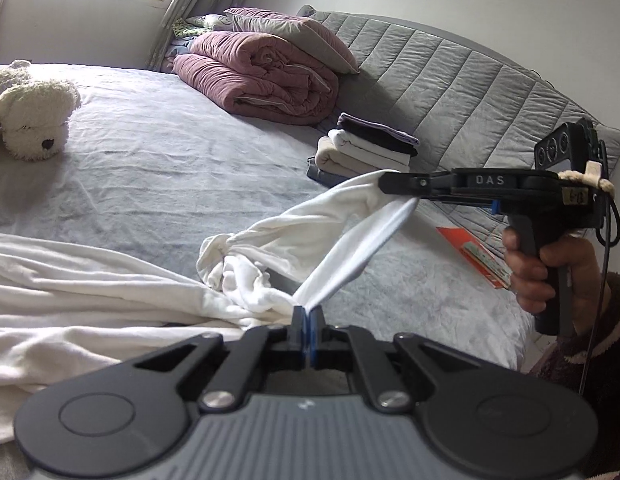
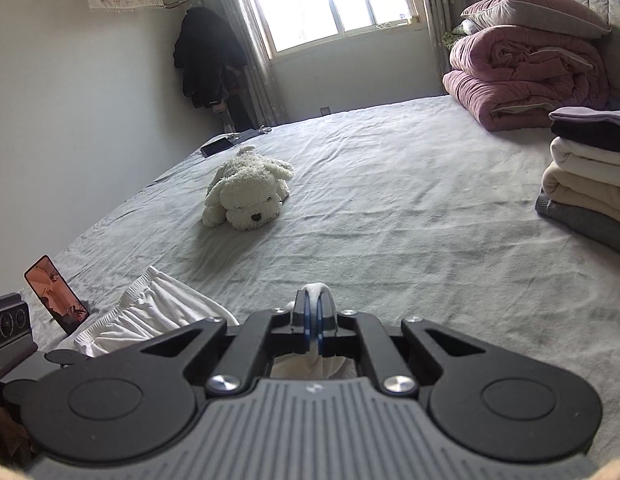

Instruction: Fold clothes

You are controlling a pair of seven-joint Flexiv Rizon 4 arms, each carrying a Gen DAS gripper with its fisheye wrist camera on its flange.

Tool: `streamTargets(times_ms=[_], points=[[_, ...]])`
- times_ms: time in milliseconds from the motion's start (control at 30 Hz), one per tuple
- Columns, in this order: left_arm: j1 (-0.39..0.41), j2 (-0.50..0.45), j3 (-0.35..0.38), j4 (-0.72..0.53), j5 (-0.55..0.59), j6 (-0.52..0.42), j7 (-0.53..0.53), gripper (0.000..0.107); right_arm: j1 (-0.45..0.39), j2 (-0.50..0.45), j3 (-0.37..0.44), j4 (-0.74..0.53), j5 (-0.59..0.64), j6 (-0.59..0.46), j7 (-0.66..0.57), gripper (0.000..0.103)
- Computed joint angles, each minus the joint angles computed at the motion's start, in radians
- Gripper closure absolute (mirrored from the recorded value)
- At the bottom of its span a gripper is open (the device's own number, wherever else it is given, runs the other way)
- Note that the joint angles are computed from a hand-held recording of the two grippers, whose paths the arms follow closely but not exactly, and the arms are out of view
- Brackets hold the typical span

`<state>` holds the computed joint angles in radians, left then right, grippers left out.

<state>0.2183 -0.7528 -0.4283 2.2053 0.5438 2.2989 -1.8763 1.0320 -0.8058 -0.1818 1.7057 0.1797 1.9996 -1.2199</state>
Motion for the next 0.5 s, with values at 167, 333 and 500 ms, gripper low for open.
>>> streamTargets(times_ms=[167,333,500], points=[[0.016,0.01,-0.016,0.008,0.016,-0.044,0.009,0.106,0.001,0.06,0.017,0.074,-0.028,-0.038,-0.025,0.098],[0.05,0.023,-0.057,0.024,0.023,-0.12,0.046,0.106,-0.12,0.087,0.144,0.099,-0.148,-0.163,0.032,0.098],[0.087,0.027,-0.111,0.048,0.004,-0.216,0.128,0.105,-0.347,0.077,0.386,0.098,-0.283,-0.277,0.078,0.098]])
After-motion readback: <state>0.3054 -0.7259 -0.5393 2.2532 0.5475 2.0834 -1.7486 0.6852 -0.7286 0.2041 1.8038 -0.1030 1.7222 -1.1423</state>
